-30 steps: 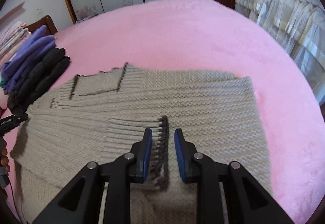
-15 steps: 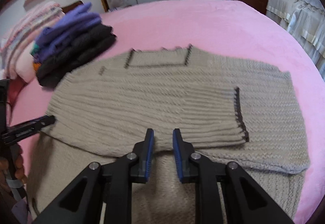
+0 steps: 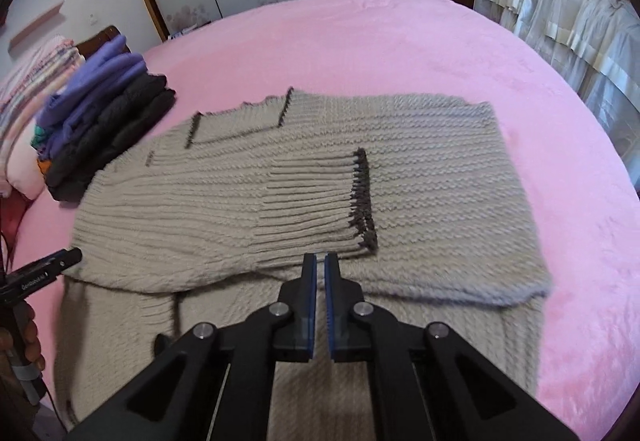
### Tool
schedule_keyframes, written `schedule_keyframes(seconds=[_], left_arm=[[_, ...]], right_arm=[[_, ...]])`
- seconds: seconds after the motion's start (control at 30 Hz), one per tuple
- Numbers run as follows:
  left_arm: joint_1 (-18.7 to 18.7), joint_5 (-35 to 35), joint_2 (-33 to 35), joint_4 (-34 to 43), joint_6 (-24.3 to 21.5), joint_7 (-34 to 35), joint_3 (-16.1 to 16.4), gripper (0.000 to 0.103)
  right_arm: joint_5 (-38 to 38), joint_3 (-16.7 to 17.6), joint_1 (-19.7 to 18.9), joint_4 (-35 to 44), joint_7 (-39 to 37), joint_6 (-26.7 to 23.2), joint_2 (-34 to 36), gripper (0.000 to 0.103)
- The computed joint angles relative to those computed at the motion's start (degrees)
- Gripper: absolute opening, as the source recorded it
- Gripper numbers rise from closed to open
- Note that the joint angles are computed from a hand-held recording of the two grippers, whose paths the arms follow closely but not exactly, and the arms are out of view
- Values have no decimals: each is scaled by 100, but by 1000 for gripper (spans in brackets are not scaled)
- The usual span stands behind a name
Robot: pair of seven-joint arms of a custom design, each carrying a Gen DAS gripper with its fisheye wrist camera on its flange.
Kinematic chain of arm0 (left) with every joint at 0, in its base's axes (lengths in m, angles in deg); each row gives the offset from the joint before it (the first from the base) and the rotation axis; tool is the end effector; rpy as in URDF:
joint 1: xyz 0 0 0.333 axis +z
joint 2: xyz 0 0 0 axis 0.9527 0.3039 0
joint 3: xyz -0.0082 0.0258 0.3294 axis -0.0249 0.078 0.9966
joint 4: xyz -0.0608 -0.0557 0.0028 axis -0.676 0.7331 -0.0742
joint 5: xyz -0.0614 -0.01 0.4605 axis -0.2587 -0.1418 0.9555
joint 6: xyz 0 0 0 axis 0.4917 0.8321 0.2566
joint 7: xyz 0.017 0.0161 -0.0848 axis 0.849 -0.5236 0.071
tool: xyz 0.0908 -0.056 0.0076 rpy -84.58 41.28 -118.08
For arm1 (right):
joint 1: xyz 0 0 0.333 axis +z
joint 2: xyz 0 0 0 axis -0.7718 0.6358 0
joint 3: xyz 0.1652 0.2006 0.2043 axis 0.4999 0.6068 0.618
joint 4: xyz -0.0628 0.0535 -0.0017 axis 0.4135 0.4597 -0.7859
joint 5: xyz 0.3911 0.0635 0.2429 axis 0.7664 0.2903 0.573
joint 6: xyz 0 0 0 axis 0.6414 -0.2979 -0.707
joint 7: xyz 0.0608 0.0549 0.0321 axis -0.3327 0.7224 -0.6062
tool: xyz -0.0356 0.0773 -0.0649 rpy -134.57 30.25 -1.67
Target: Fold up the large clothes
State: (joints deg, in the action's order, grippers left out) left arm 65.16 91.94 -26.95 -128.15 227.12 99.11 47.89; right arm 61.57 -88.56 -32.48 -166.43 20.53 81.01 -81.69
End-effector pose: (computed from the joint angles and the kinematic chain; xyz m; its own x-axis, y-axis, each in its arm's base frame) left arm 0.4325 -0.1980 0.4701 0.3174 -0.9468 0.0533 -0.7897 -0.2951 -0.5379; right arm 0.4718 0.1481 0.5247 0.2472 -0.9466 -0.2072 -0.8209 -0.0910 -0.5638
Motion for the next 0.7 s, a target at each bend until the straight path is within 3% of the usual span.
schedule_keyframes(seconds=[0.17,0.47,0.6,0.7], left_arm=[[-214,-18,-478,51,-317,71,-113,81],[-698,-315,-1439,165,-1083,183,-286,83],[-886,-449,-1921,233,-1460,58,-427,86],[-1028,-525,-2244,291,-1791,-67,-544,89]], right_arm=[[-15,52,-21,-189,150,-199,-638,6],[-277,171,-53,-320,516,-921,-1765,8],[-348,168,-15,-335,616,-1486,-2401,21],[-272,127,83,-537,585,-1524,-3024,21]])
